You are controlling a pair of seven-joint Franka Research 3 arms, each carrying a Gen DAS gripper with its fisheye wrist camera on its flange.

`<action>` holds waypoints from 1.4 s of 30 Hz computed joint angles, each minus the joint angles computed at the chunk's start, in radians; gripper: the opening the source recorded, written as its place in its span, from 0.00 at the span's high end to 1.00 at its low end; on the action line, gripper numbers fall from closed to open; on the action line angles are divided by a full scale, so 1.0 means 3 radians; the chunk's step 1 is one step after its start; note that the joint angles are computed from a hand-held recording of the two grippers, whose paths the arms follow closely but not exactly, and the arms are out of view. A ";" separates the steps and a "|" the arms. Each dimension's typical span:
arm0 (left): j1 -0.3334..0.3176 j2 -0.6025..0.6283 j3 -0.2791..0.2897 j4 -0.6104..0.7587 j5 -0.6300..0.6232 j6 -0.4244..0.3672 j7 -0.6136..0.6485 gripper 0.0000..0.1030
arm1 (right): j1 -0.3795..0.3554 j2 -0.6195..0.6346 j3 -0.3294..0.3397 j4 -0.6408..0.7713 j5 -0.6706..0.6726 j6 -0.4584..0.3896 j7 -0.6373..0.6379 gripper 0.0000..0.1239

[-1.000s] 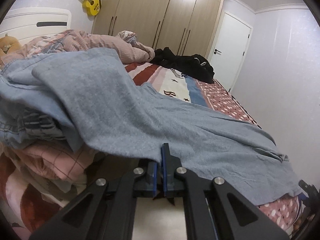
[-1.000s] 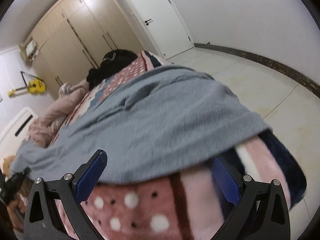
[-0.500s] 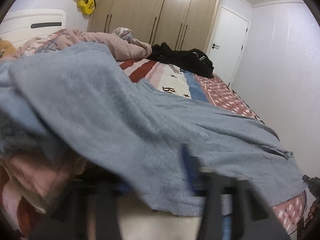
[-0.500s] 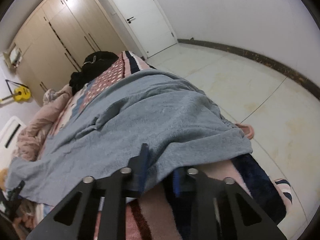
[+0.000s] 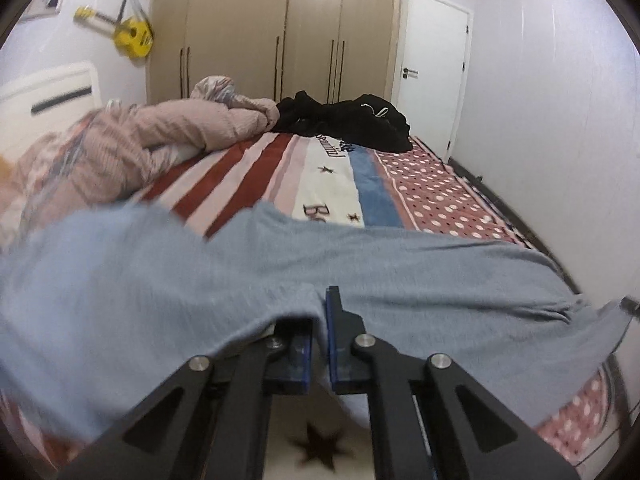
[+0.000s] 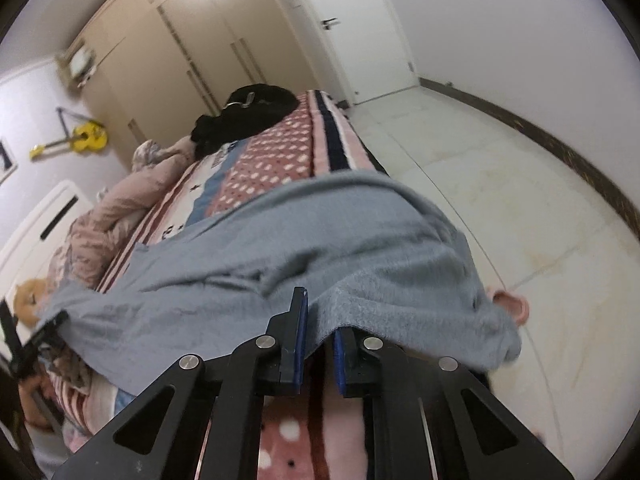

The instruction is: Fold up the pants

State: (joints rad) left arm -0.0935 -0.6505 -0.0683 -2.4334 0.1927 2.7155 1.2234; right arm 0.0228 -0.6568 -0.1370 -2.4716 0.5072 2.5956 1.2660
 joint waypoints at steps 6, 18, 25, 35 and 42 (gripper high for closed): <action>0.0150 0.1002 -0.0061 0.1075 0.0113 -0.0531 0.0174 0.96 | 0.0027 0.0756 -0.0085 0.0903 -0.0051 -0.0343 -0.0091 0.96; 0.0216 0.2975 -0.0146 0.3297 0.0512 -0.1724 0.0155 0.94 | -0.0196 0.2451 0.0141 0.2710 -0.0824 -0.0989 0.0507 0.96; -0.0009 0.3390 0.0077 0.3673 0.1081 -0.1777 -0.0176 0.22 | -0.0166 0.3049 0.0159 0.3236 -0.1127 -0.1152 0.0706 0.96; 0.0272 0.2822 -0.0086 0.3131 0.0589 -0.1614 0.0096 0.22 | -0.0220 0.2723 0.0272 0.2828 -0.0539 -0.0932 0.0280 0.50; 0.0209 0.2275 -0.0238 0.2397 0.0080 -0.1256 0.0519 0.21 | -0.0204 0.2103 0.0198 0.2286 -0.0462 -0.0801 0.0044 0.38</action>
